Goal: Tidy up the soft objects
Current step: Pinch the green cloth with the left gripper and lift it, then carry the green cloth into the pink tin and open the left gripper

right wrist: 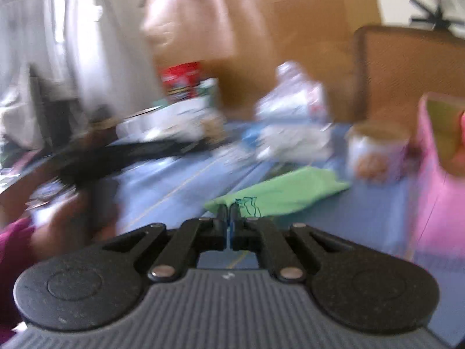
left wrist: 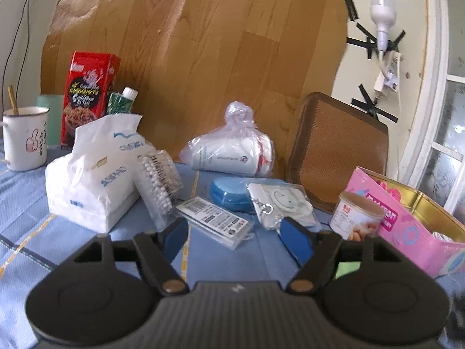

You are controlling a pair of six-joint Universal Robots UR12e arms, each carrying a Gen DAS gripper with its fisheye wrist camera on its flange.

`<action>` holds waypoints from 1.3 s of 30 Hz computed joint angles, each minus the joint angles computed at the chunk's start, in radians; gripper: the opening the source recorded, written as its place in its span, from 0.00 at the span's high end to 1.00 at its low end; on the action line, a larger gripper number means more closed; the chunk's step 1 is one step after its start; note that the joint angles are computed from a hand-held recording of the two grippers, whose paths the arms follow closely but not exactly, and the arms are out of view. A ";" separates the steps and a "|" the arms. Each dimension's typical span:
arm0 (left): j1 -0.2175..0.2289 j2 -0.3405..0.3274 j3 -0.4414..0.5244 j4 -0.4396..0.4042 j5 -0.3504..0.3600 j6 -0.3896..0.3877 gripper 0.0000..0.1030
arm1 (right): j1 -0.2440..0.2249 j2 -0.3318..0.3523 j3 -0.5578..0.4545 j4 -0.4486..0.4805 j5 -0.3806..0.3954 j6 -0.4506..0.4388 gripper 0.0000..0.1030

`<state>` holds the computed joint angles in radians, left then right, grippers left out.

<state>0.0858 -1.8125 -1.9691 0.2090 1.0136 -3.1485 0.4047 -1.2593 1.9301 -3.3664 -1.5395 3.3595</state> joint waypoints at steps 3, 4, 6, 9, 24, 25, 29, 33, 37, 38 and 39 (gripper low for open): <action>0.000 0.002 0.000 -0.011 -0.018 0.025 0.29 | 0.024 -0.011 0.029 0.023 -0.056 -0.022 0.83; 0.002 0.005 0.000 -0.025 -0.030 0.031 0.29 | 0.037 -0.007 0.026 0.031 -0.118 -0.031 0.73; 0.008 0.022 0.001 -0.109 -0.062 0.042 0.29 | 0.053 0.006 0.010 0.051 -0.232 -0.006 0.32; 0.026 0.054 -0.006 -0.254 -0.179 0.047 0.29 | 0.049 0.015 0.003 0.025 -0.262 0.009 0.19; -0.089 0.062 0.111 -0.739 -0.121 0.360 0.93 | 0.032 0.060 -0.067 0.106 -0.202 -0.149 0.79; -0.081 0.062 0.116 -0.765 -0.156 0.354 0.93 | 0.035 0.059 -0.060 0.089 -0.212 -0.151 0.84; -0.083 0.073 0.119 -0.727 -0.251 0.346 0.93 | 0.053 0.069 -0.035 -0.067 -0.301 -0.173 0.87; -0.117 0.061 0.149 -0.627 -0.342 0.324 0.92 | 0.076 0.089 -0.032 -0.264 -0.478 -0.270 0.87; -0.173 0.025 0.200 -0.552 -0.391 0.294 0.92 | 0.070 0.104 -0.042 -0.396 -0.630 -0.325 0.87; -0.189 0.018 0.208 -0.541 -0.391 0.286 0.92 | 0.064 0.105 -0.043 -0.405 -0.667 -0.325 0.87; -0.206 0.007 0.220 -0.538 -0.385 0.276 0.91 | 0.056 0.104 -0.041 -0.407 -0.693 -0.318 0.87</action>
<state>-0.1197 -1.8056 -1.7491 -0.3287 0.6290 -2.8721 0.4609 -1.1550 1.8888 -3.7730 -2.2328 3.0419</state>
